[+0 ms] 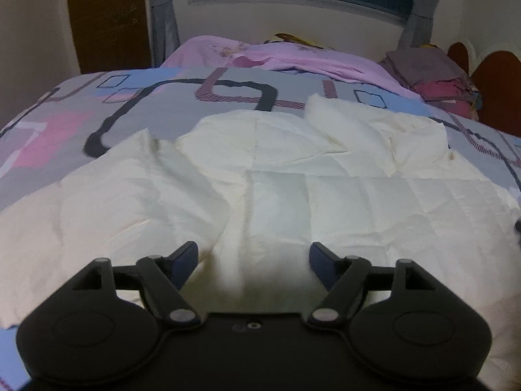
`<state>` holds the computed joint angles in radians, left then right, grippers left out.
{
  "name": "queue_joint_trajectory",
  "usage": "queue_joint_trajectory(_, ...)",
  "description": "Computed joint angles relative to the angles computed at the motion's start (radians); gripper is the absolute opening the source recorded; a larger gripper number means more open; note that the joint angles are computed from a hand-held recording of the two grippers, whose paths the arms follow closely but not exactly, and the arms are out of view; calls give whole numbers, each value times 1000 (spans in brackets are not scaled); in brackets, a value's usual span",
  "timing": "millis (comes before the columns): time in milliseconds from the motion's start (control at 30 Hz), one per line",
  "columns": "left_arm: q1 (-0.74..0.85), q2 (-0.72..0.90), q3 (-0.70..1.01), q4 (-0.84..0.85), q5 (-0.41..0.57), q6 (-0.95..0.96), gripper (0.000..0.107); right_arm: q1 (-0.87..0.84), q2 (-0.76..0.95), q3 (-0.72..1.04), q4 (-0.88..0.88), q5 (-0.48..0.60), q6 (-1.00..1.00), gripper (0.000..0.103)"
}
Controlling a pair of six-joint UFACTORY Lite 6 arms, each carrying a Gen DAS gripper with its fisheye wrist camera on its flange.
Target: Fold large clothes
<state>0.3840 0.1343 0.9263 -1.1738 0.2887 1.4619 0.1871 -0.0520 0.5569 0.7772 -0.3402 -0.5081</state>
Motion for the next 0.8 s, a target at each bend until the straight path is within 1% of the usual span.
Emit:
queue_joint_trajectory(67, 35, -8, 18, 148, 37, -151, 77, 9, 15, 1, 59, 12, -46, 20)
queue_joint_trajectory(133, 79, -11, 39, 231, 77, -229, 78, 31, -8, 19, 216, 20, -174, 20)
queue_joint_trajectory(200, 129, -21, 51, 247, 111, -229, 83, 70, -71, 20, 321, 32, -268, 21)
queue_joint_trajectory(233, 155, -26, 54, 245, 125, -216, 84, 114, -105, 25, 412, 28, -354, 21)
queue_joint_trajectory(267, 181, -25, 66, 250, 142, -212, 85, 147, -128, 33, 474, 26, -416, 31)
queue_joint_trajectory(300, 211, -21, 80, 251, 163, -203, 86, 194, -148, 48, 538, 15, -473, 44)
queue_joint_trajectory(333, 237, -15, 95, 251, 177, -194, 86, 249, -163, 62, 589, -15, -514, 73)
queue_joint_trajectory(367, 261, -8, 110, 253, 187, -187, 87, 309, -173, 76, 612, -59, -534, 80)
queue_joint_trajectory(433, 309, 20, 153, 265, 210, -183, 88, 430, -153, 139, 657, -148, -598, 80)
queue_joint_trajectory(500, 355, 60, 205, 280, 235, -193, 88, 500, -109, 223, 691, -170, -641, 80)
queue_joint_trajectory(633, 454, 163, 327, 311, 295, -223, 88, 569, 38, 416, 753, -124, -664, 80)
queue_joint_trajectory(800, 565, 290, 474, 359, 337, -269, 88, 611, 270, 600, 785, -77, -595, 80)
